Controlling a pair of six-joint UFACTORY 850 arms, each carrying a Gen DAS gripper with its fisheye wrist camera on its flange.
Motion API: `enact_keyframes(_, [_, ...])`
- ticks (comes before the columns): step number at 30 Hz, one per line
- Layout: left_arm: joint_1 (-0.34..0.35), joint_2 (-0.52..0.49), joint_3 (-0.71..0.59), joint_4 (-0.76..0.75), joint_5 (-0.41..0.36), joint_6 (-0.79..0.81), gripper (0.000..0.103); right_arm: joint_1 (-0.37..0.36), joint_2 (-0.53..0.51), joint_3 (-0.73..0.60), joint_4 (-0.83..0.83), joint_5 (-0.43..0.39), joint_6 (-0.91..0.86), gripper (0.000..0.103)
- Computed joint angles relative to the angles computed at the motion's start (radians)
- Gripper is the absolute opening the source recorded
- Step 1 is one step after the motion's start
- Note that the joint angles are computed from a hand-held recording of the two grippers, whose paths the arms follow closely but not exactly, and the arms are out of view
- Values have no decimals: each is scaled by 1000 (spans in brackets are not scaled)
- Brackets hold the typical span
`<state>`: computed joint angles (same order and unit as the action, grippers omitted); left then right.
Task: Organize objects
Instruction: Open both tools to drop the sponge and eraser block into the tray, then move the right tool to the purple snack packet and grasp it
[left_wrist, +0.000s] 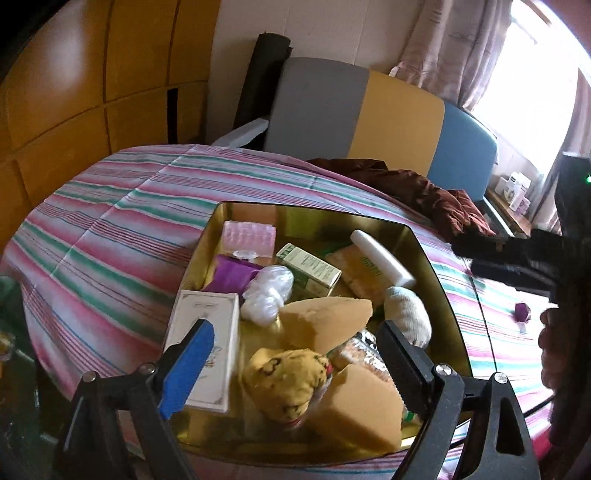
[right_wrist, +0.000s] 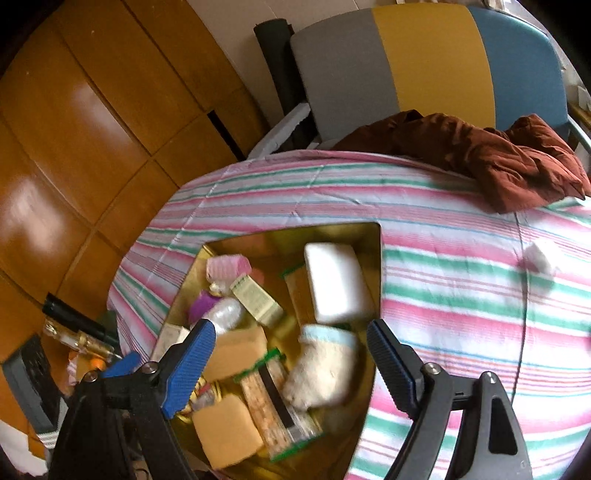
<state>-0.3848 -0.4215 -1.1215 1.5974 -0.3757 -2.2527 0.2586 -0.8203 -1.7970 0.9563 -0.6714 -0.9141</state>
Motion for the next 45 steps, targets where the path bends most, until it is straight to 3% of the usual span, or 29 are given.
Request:
enact_keyframes(10, [-51, 8, -19, -53, -74, 106, 90, 13, 105, 186, -23, 113, -85, 86])
enact_keyframes(24, [-116, -28, -93, -65, -75, 238, 90, -63, 134, 252, -44, 167, -6, 86])
enact_keyframes(35, [-143, -96, -201, -124, -45, 384, 90, -164, 92, 182, -244, 192, 273, 86])
enact_keyframes(45, [-156, -167, -300, -220, -2, 540, 90, -277, -9, -1, -571, 158, 644, 86])
